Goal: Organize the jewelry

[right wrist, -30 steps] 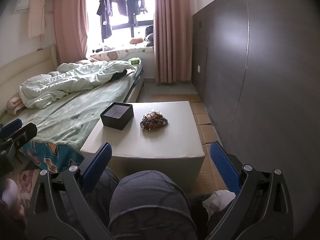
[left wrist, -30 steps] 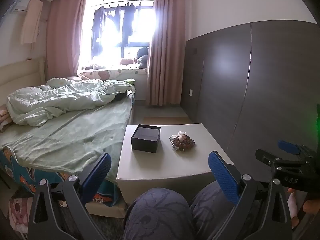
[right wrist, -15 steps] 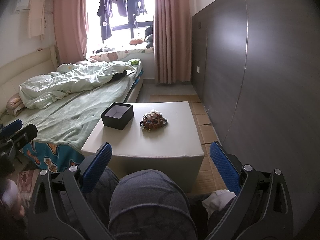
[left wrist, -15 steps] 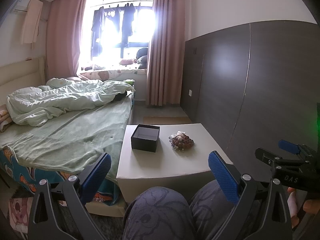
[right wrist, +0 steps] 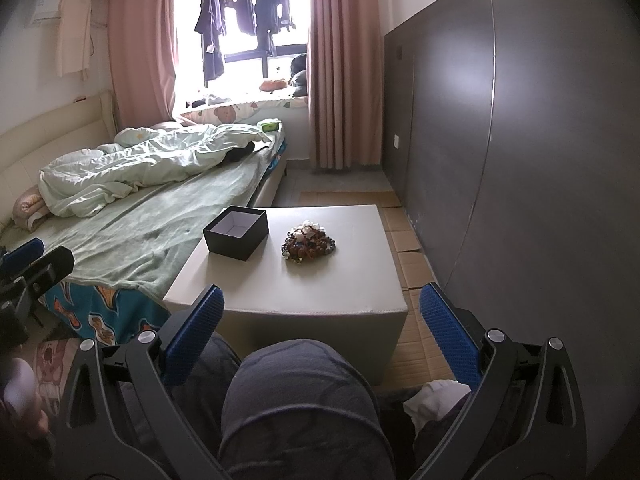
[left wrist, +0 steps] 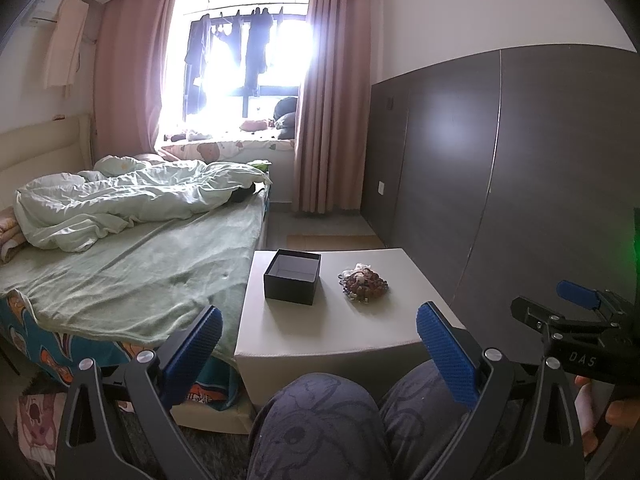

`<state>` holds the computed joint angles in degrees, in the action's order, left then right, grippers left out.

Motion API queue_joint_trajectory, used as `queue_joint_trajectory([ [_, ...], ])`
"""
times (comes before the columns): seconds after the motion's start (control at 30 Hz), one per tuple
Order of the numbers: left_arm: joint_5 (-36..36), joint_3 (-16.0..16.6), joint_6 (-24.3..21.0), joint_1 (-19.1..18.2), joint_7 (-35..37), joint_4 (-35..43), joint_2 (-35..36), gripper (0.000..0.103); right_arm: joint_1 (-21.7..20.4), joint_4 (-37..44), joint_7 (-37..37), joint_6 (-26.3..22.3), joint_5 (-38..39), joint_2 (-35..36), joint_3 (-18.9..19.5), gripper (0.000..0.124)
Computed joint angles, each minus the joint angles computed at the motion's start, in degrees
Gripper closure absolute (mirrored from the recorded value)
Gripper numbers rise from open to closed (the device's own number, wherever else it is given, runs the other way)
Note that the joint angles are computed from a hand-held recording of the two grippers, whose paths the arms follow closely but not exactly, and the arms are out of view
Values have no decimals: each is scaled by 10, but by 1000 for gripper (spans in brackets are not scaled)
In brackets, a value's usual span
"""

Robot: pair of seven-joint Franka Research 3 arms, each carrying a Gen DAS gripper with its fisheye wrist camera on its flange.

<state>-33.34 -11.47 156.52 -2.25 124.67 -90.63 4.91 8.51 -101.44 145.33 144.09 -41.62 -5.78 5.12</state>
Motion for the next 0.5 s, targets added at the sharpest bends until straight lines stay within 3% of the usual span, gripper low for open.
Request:
queue_joint_trajectory([
  [0.5,-10,1,2,1,11,-6,-6,8,-2,-3,3,5,-4,-1,0,26],
])
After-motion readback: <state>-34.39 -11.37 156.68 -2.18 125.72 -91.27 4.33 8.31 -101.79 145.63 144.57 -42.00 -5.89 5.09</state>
